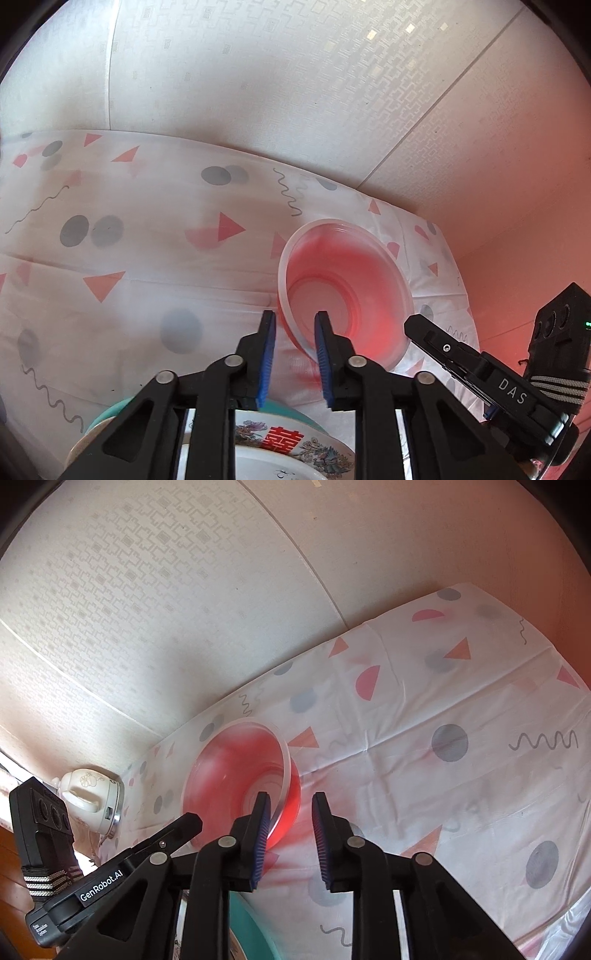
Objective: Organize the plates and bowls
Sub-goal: 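Close both grippers on opposite sides of the red bowl rim, then lift the red bowl with both grippers and carry it over the yellow bowl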
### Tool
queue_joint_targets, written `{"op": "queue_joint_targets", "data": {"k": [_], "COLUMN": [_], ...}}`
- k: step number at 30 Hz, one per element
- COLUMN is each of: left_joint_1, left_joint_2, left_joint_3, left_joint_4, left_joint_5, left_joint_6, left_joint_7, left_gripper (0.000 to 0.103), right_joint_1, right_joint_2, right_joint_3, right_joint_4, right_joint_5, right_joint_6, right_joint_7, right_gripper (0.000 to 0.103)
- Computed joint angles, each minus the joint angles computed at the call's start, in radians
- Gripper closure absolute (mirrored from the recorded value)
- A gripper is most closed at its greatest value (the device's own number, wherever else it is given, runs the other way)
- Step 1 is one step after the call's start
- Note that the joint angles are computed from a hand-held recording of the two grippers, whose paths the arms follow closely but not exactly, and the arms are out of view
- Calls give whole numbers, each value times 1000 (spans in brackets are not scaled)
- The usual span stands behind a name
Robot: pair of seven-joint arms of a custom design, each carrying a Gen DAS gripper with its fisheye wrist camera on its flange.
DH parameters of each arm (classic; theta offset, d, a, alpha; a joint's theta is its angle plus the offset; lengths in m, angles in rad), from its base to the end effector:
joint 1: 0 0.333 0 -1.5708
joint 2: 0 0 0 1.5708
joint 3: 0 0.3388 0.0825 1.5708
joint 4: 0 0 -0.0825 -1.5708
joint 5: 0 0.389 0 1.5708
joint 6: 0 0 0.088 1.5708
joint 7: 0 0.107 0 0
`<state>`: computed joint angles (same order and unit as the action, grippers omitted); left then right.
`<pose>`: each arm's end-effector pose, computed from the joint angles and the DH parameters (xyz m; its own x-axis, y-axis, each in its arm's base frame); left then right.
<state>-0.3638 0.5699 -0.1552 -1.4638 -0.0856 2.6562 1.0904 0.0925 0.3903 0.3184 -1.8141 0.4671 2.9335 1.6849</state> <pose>0.6835 -0.3557 0.4418 -0.0302 -0.9126 0.4078 -0.8838 -0.1662 -0.4373 0.6621 0.2266 0.4327 -0.0150 -0.8482 -0.5294 -0.8192 0.3140 -0.4800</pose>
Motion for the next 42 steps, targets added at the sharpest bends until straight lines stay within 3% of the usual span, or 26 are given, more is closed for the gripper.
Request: {"op": "queue_joint_targets", "data": {"k": [4,9,14,20,22,24,26,31,42], "left_joint_1": [-13,-10,-13,-1,0,-6,-16,-6,-23], "left_joint_2": [3,-7,21,4,0,-4,-14,-47,-167], "left_joint_3": [8,6,9,1,-5,-3,6,1,32], "left_joint_4": [11,-3,46,16,9,8,-6,-54,-202], "left_joint_5": [23,19,18,17,16,22,33,17,72], "left_joint_6": [-8,8,-53,-31,-22,-22,-13,20,126], "left_joint_7": [4,9,-19,-7,9,20,12,4,-41], "left_gripper": [92,92,89,90,90,93,93,93,93], "right_joint_1": [50,-6,-35,-27,-18,4,61,11,18], "right_joint_2": [0,1,14,-3,-9,-15,-28,-35,-85], "right_joint_3": [-52,9,43,33,25,5,-57,6,30], "right_joint_4": [-1,-7,8,-6,-15,-22,-35,-49,-74], "right_joint_5": [-69,-26,35,81,87,61,-18,18,70], "right_joint_6": [5,4,-17,-14,-5,0,7,15,36], "right_joint_7": [67,31,-6,-16,-17,-10,59,22,-40], "right_gripper": [94,93,91,76,77,85,87,87,87]}}
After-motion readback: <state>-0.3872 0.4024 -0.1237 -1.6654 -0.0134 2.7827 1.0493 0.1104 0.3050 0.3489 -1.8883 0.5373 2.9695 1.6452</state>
